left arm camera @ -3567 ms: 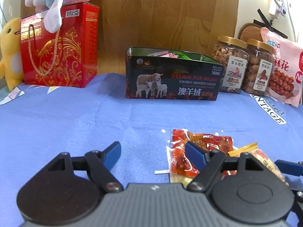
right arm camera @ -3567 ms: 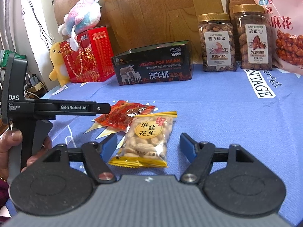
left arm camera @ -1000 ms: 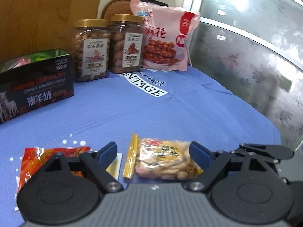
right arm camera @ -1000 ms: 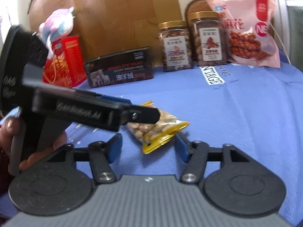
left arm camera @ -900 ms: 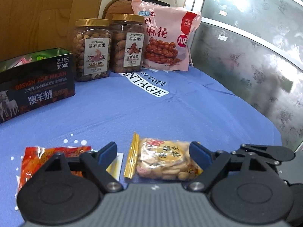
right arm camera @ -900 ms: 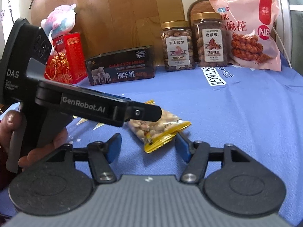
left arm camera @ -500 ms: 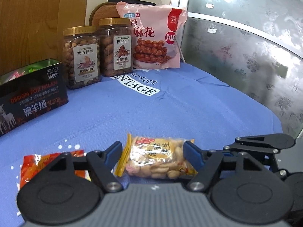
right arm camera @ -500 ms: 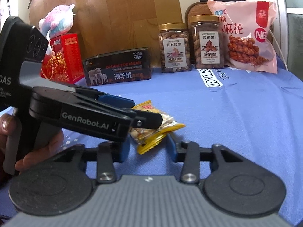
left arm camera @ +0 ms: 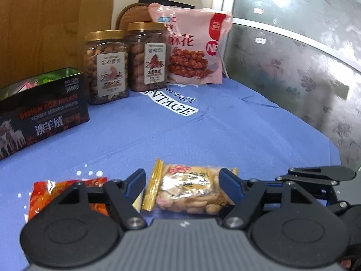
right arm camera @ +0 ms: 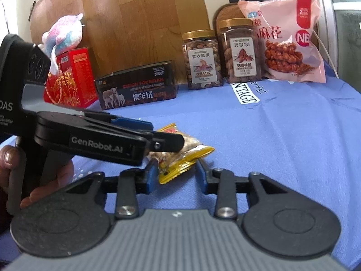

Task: Organize snacks
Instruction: 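Position the left gripper over the salted peanut bag and grasp it, then carry the peanut bag into the black tin and release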

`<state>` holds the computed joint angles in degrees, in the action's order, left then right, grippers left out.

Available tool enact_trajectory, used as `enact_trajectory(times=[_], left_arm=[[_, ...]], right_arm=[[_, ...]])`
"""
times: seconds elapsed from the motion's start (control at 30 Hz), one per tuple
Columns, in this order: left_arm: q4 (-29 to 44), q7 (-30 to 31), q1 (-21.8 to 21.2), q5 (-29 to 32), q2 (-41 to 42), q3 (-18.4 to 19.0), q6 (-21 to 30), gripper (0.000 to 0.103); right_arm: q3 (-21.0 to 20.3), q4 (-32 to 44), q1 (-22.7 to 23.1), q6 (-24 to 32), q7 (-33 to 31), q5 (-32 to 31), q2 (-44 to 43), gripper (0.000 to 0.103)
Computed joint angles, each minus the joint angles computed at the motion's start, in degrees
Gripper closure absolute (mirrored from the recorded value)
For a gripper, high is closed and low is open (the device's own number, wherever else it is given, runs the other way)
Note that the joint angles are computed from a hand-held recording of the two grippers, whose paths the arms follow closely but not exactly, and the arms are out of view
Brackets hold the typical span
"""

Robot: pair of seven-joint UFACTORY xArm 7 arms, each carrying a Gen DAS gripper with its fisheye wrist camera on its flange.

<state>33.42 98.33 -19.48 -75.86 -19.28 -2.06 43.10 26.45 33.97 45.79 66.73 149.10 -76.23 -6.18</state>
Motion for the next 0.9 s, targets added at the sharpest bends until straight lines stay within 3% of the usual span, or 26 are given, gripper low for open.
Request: enact_trajectory(times=[0.23, 0.37, 0.43, 0.47, 0.5, 0.57, 0.6, 0.67, 0.9], left_arm=[[-0.03, -0.85, -0.08, 0.32, -0.16, -0.25, -0.74, 0.015], [0.81, -3.88, 0.07, 3.24, 0.78, -0.4, -0.27, 0.019], [0.63, -3.42, 0.04, 4.23, 0.49, 0.27, 1.63, 0.027], [0.1, -2.69, -0.06, 4.12, -0.11, 0.26, 1.58, 0.027], [-0.59, -1.82, -0.28, 3.54, -0.85, 0.13, 1.01, 0.029], [-1.84, -0.34, -0.61, 2.44, -2.3, 0.45, 0.81, 0.036], [-2.35, 0.24, -0.62, 2.27, -3.0, 1.05, 1.85, 0.044], [-3.54, 0.94, -0.49, 1.95, -4.48, 1.5, 2.59, 0.046], [-4.98, -0.76, 0.01, 1.27, -6.63, 2.9, 3.91, 0.049]], right_arm=[[-0.22, -0.4, -0.45, -1.63, 0.27, -0.77, -0.58, 0.047], [-0.36, -0.37, -0.7, -2.28, -1.06, -0.99, -0.66, 0.042], [-0.42, -0.3, -0.86, -2.42, -2.14, -0.72, -0.66, 0.042], [-0.33, 0.03, -0.87, -2.12, -2.97, -0.39, -0.34, 0.045], [-0.27, 0.24, -0.84, -1.71, -3.71, 0.06, -0.1, 0.056], [-0.08, 0.8, -0.57, -0.34, -4.34, 1.08, 0.52, 0.064], [-0.08, 0.69, -0.44, -0.27, -4.16, 0.89, 0.44, 0.066], [0.21, 1.33, -0.03, 1.25, -4.65, 1.48, 1.18, 0.071], [0.25, 3.31, 1.81, 5.09, -4.89, 1.26, 3.07, 0.074]])
